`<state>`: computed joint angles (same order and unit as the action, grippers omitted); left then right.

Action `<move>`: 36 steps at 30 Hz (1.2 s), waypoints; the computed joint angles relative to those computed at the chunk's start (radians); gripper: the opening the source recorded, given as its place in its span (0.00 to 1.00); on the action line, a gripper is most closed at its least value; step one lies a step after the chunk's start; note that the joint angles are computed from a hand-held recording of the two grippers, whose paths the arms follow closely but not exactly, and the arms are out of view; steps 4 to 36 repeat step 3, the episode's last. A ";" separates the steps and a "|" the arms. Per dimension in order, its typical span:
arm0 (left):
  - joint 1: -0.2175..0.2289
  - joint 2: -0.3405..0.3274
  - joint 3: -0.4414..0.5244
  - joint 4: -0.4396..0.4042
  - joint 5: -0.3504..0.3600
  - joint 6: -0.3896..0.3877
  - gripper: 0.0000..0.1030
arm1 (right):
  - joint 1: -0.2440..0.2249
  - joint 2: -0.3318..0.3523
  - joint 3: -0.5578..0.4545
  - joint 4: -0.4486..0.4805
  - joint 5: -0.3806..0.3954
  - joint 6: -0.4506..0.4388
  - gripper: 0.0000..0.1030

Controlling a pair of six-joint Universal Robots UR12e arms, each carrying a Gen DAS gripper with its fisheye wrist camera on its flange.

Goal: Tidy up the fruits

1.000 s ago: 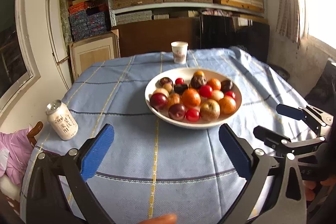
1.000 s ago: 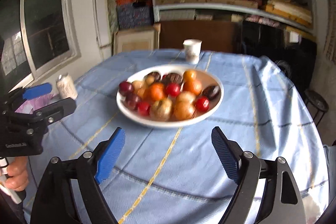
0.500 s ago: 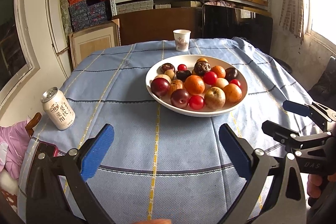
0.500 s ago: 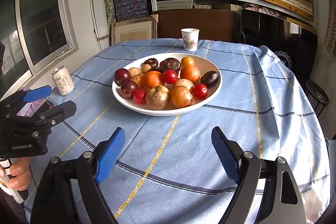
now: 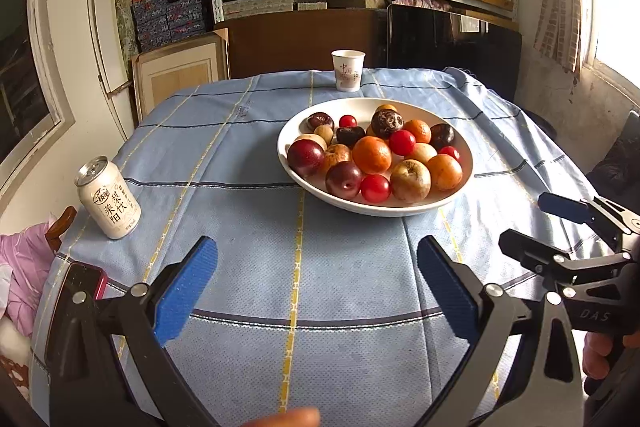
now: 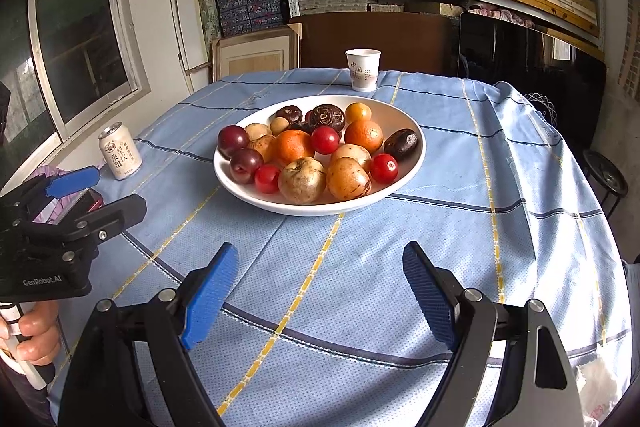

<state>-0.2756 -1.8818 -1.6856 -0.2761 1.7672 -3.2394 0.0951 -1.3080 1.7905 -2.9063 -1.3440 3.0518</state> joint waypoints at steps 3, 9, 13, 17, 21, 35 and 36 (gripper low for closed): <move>0.002 0.001 -0.001 -0.004 -0.004 -0.010 0.95 | 0.000 0.000 0.000 0.001 0.001 0.000 0.83; 0.002 0.001 -0.001 -0.004 -0.004 -0.010 0.95 | 0.000 0.000 0.000 0.001 0.001 0.000 0.83; 0.002 0.001 -0.001 -0.004 -0.004 -0.010 0.95 | 0.000 0.000 0.000 0.001 0.001 0.000 0.83; 0.002 0.001 -0.001 -0.004 -0.004 -0.010 0.95 | 0.000 0.000 0.000 0.001 0.001 0.000 0.83; 0.002 0.001 -0.001 -0.004 -0.004 -0.010 0.95 | 0.000 0.000 0.000 0.001 0.001 0.000 0.83; 0.002 0.001 -0.001 -0.004 -0.004 -0.010 0.95 | 0.000 0.000 0.000 0.001 0.001 0.000 0.83; 0.002 0.001 -0.001 -0.004 -0.004 -0.010 0.95 | 0.000 0.000 0.000 0.001 0.001 0.000 0.83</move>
